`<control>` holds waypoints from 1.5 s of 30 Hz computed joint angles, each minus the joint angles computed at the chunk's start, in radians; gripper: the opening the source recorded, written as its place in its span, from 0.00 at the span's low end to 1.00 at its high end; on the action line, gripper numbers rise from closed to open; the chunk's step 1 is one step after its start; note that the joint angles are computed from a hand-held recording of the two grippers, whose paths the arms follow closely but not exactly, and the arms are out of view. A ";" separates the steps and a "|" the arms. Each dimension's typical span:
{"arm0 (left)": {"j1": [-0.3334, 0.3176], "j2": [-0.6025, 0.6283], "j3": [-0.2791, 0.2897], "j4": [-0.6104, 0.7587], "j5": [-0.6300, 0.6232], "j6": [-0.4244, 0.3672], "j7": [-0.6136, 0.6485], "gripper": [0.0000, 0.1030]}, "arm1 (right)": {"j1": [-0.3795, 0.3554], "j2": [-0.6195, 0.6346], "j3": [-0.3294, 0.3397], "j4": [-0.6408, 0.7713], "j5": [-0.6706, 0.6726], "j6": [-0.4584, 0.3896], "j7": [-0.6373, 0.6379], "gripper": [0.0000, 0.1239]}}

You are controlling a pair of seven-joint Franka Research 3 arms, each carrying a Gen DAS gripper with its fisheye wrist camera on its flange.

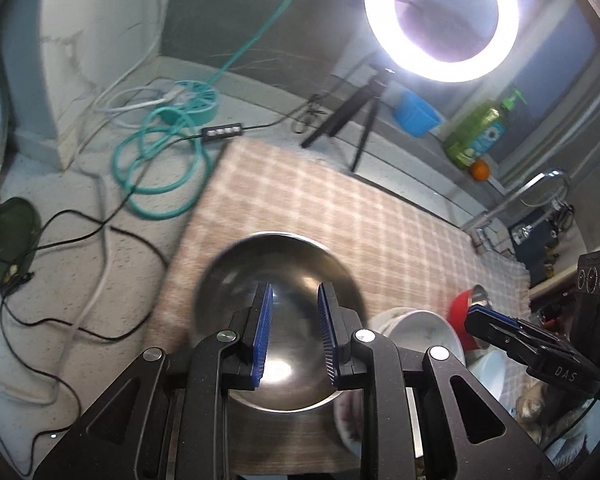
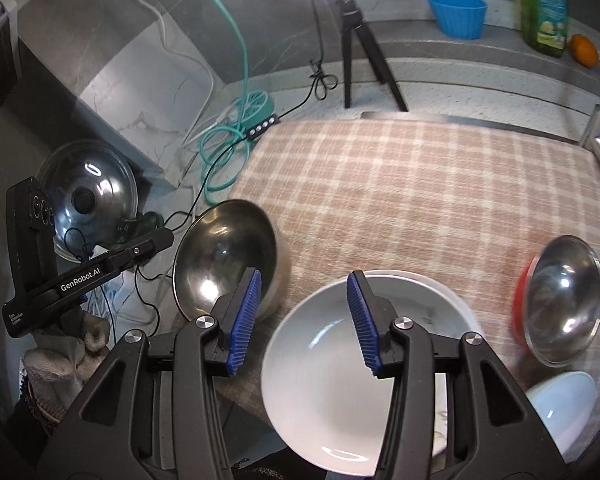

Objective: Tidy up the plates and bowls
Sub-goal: 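Move both tools to the red-outside steel bowl and close on its rim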

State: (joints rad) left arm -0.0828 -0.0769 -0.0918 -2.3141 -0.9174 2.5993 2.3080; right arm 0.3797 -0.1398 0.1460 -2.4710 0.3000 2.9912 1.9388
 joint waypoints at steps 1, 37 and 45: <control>-0.007 -0.003 -0.005 0.002 -0.010 -0.009 0.010 0.21 | -0.008 -0.025 -0.002 -0.023 -0.006 0.000 0.005 0.38; -0.159 0.289 -0.237 0.270 0.176 -0.152 -0.134 0.21 | -0.067 -0.305 -0.337 -0.430 0.295 0.019 -0.233 0.34; -0.138 0.335 -0.264 0.300 0.210 -0.155 -0.174 0.18 | -0.003 -0.238 -0.385 -0.376 0.479 -0.020 -0.412 0.19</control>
